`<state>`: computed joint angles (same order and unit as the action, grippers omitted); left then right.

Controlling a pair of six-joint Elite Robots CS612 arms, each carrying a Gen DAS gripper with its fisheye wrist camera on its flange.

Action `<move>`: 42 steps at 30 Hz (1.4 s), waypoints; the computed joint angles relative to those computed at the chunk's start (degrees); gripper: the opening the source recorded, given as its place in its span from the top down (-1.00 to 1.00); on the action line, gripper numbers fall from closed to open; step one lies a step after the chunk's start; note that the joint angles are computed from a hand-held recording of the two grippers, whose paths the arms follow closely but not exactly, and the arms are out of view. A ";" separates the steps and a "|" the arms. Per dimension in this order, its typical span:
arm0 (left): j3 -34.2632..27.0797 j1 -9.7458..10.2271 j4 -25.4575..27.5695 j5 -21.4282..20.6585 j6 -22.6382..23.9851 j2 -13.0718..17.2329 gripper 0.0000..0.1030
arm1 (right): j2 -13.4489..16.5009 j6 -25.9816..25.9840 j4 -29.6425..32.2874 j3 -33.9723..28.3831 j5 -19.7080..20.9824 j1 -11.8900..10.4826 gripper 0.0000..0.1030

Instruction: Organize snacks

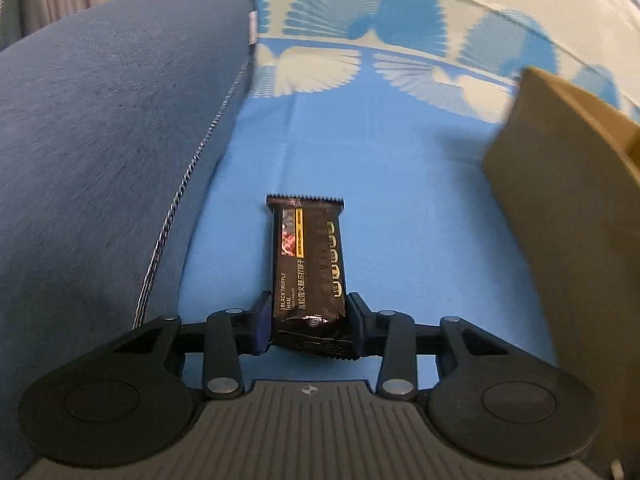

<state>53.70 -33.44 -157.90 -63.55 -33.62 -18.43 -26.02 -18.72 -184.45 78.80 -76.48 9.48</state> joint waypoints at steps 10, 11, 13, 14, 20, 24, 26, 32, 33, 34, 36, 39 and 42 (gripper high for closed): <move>15.81 -0.30 -9.08 -12.61 -3.95 -7.95 0.12 | 0.56 0.97 1.22 -1.05 1.57 -0.67 -0.12; 15.80 -0.27 -8.47 -12.82 -4.75 -7.98 0.11 | 0.53 0.84 1.11 -0.89 1.57 -0.68 -0.17; 15.85 -0.27 -8.13 -12.46 -5.81 -7.99 -0.09 | 0.78 0.74 1.71 -1.44 1.82 -0.78 -0.23; 15.30 -0.26 -7.50 -12.23 -6.35 -7.74 -0.15 | 0.86 0.88 1.92 -1.64 1.95 -0.84 -0.25; 13.89 0.02 -6.15 -14.44 -4.03 -7.12 -0.35 | 1.03 2.77 1.64 -1.71 2.04 -1.12 -0.33; 13.48 -0.10 -5.80 -14.16 -3.61 -6.87 -0.35 | 1.19 2.41 1.21 -1.73 2.01 -1.11 -0.33; 13.52 -0.18 -5.72 -13.91 -3.35 -6.89 -0.35 | 1.28 2.46 0.96 -1.76 1.97 -1.07 -0.33; 13.44 -0.17 -5.86 -14.11 -3.24 -6.76 -0.39 | 1.49 2.46 0.28 -1.83 2.04 -0.96 -0.33; 13.42 -0.20 -5.91 -13.94 -3.27 -6.73 -0.39 | 1.49 2.46 0.19 -1.80 2.07 -0.97 -0.33; 13.46 -0.27 -6.05 -13.44 -3.36 -6.71 -0.39 | 1.49 2.45 0.05 -1.75 2.08 -0.98 -0.33; 13.34 -0.53 -6.04 -11.84 -3.69 -6.59 -0.38 | 1.51 2.38 -0.27 -1.71 2.05 -0.98 -0.32; 12.65 -0.79 -5.48 -10.60 -2.91 -6.22 -0.38 | 1.52 2.17 -1.02 -1.56 2.37 -1.02 -0.06; 11.89 -0.85 -5.76 -10.43 -1.94 -5.68 -0.38 | 1.49 1.45 -1.32 -1.46 2.26 -0.97 0.00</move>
<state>65.60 -34.29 -163.66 -73.98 -35.55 -24.11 -24.52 -17.27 -185.77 77.34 -74.21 8.51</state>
